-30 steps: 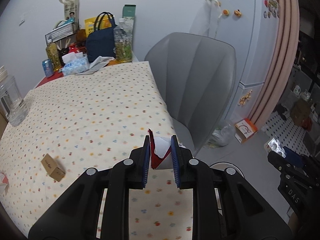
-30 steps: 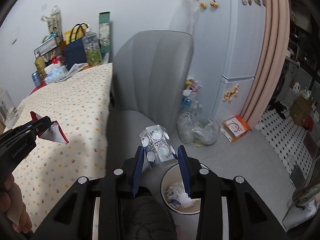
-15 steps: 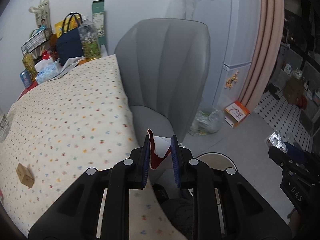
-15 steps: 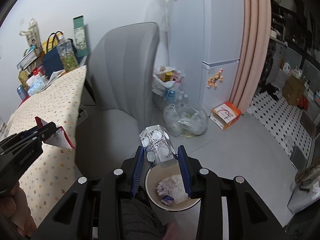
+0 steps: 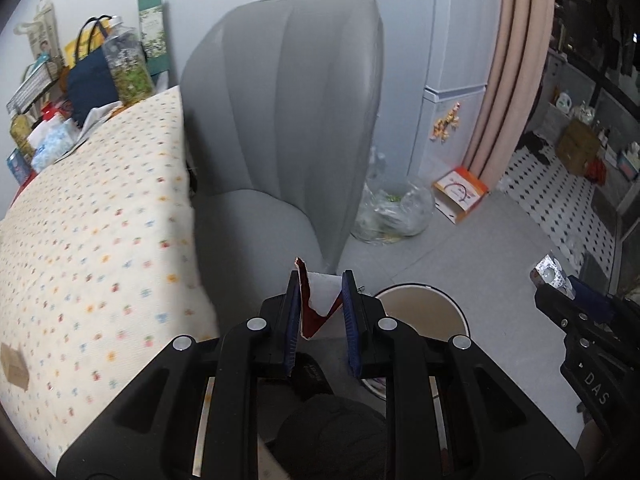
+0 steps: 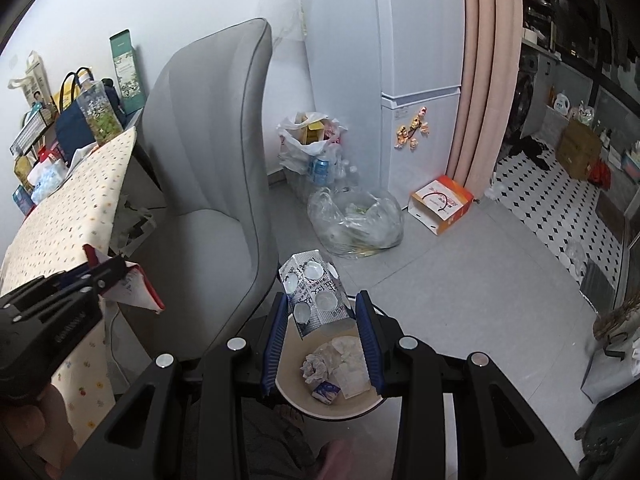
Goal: Collect trash
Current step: 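Open the right tool over the bin to drop the blister pack, then open the left tool over the bin to drop the red-and-white paper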
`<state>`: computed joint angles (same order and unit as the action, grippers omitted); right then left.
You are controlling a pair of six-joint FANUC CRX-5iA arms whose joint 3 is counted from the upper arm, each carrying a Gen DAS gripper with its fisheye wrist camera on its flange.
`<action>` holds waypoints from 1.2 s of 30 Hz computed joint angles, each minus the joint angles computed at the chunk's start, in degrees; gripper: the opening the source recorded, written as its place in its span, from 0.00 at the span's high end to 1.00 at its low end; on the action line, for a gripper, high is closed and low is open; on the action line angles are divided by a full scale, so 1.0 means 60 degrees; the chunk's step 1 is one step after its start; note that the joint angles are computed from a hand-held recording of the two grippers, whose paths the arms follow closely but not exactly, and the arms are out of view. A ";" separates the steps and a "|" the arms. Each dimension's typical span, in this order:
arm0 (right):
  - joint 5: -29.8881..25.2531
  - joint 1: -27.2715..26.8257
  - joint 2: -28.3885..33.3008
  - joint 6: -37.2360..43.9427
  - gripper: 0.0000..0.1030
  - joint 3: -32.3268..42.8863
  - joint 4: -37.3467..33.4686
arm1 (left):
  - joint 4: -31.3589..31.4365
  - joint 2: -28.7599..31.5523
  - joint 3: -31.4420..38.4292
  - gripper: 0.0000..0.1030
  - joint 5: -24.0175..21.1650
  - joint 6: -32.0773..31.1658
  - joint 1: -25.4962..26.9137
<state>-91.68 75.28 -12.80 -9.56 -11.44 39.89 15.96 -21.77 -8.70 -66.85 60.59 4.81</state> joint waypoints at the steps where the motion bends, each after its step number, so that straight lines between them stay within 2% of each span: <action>1: 0.0010 -0.0033 -0.0024 -0.0003 0.66 -0.0030 -0.0005 | -0.0050 0.0077 0.0045 0.80 0.0027 0.0072 -0.0144; 7: 0.0085 -0.0279 -0.0147 0.0012 0.61 -0.0177 -0.0051 | -0.0253 0.0351 0.0229 0.80 0.0075 0.0306 -0.0585; 8: 0.0170 -0.0310 -0.0198 -0.0015 0.49 -0.0252 -0.0023 | -0.0276 0.0375 0.0250 0.80 0.0074 0.0314 -0.0616; 9: 0.0184 -0.0312 -0.0198 -0.0035 0.45 -0.0280 0.0021 | -0.0323 0.0396 0.0269 0.80 0.0083 0.0351 -0.0682; 16: -0.0046 -0.0231 -0.0282 -0.0205 0.39 -0.0357 0.0019 | -0.0463 0.0440 0.0365 0.80 0.0050 0.0400 -0.0866; 26: -0.1690 0.0517 -0.0508 -0.0769 0.23 -0.0297 0.0389 | -0.0296 0.0467 0.0451 0.81 0.0047 0.0450 -0.1473; 36: -0.3186 0.1238 -0.1028 -0.1730 0.18 -0.0531 0.0199 | -0.0015 0.0584 0.0507 0.80 0.0092 0.0547 -0.2358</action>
